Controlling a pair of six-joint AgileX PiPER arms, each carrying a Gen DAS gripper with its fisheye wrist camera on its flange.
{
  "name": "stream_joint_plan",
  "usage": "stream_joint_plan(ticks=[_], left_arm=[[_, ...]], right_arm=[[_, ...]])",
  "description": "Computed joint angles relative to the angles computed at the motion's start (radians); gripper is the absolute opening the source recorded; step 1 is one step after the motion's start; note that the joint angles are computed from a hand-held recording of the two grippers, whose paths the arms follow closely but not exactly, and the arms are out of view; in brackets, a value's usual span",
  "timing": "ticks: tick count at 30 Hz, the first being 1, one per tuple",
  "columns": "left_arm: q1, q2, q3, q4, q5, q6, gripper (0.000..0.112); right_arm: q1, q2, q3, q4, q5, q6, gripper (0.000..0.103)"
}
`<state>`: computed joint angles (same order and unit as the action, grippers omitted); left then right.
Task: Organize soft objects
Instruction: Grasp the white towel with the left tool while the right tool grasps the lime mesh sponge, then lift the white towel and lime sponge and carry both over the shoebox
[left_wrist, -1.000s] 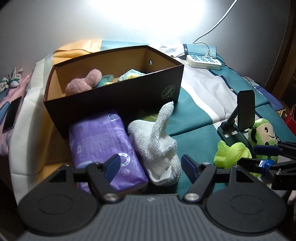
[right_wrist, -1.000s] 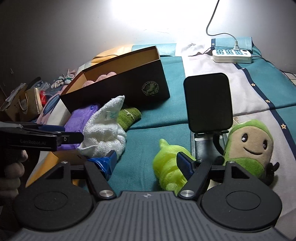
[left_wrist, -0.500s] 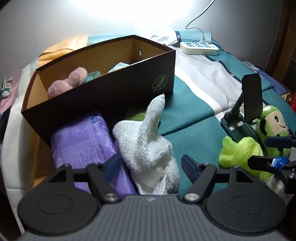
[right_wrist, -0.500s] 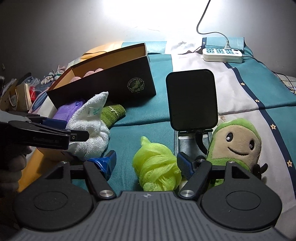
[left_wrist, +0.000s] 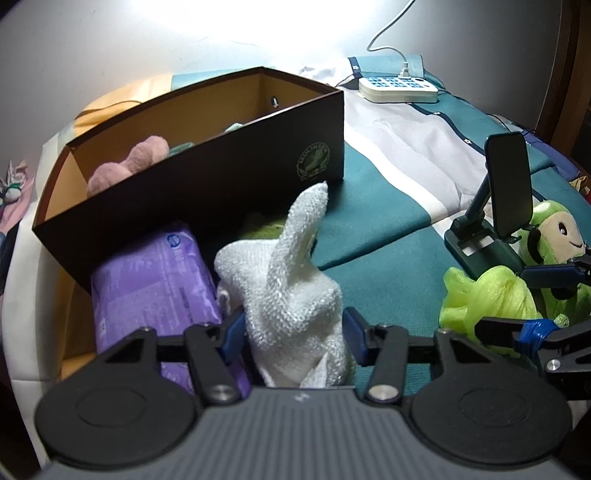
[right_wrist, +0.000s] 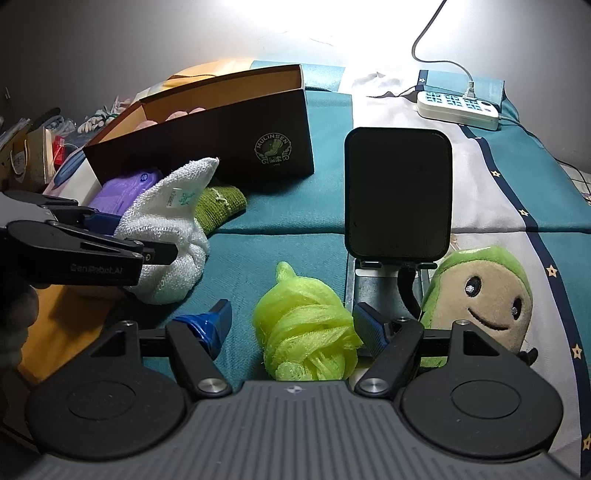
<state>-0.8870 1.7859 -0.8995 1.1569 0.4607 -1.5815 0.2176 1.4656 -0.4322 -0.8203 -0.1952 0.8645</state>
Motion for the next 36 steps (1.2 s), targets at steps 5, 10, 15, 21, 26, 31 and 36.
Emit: stream_joint_plan(ticks=[5, 10, 15, 21, 26, 31, 36], left_arm=[[0.025, -0.020, 0.010, -0.012, -0.023, -0.006, 0.034], [0.030, -0.044, 0.029, -0.005, -0.037, -0.024, 0.020], [0.058, -0.089, 0.067, -0.024, -0.090, -0.032, 0.018], [0.073, -0.182, 0.122, -0.022, -0.131, -0.039, 0.017], [0.080, -0.263, 0.154, -0.025, -0.143, -0.020, 0.017], [0.115, -0.338, 0.165, -0.040, -0.150, 0.005, 0.017], [0.181, -0.384, 0.139, -0.065, -0.164, 0.071, 0.017]], right_arm=[[0.007, 0.031, -0.020, -0.017, 0.019, 0.000, 0.059], [0.017, 0.052, -0.036, -0.025, 0.035, -0.002, 0.058], [0.008, 0.063, -0.050, -0.190, 0.042, 0.135, 0.052], [-0.018, 0.013, -0.029, -0.280, -0.006, 0.195, 0.038], [-0.036, -0.026, -0.041, -0.492, -0.057, 0.400, 0.034], [-0.062, -0.050, -0.075, -0.580, -0.148, 0.523, 0.033], [-0.084, -0.040, -0.149, -0.615, -0.239, 0.589, 0.033]])
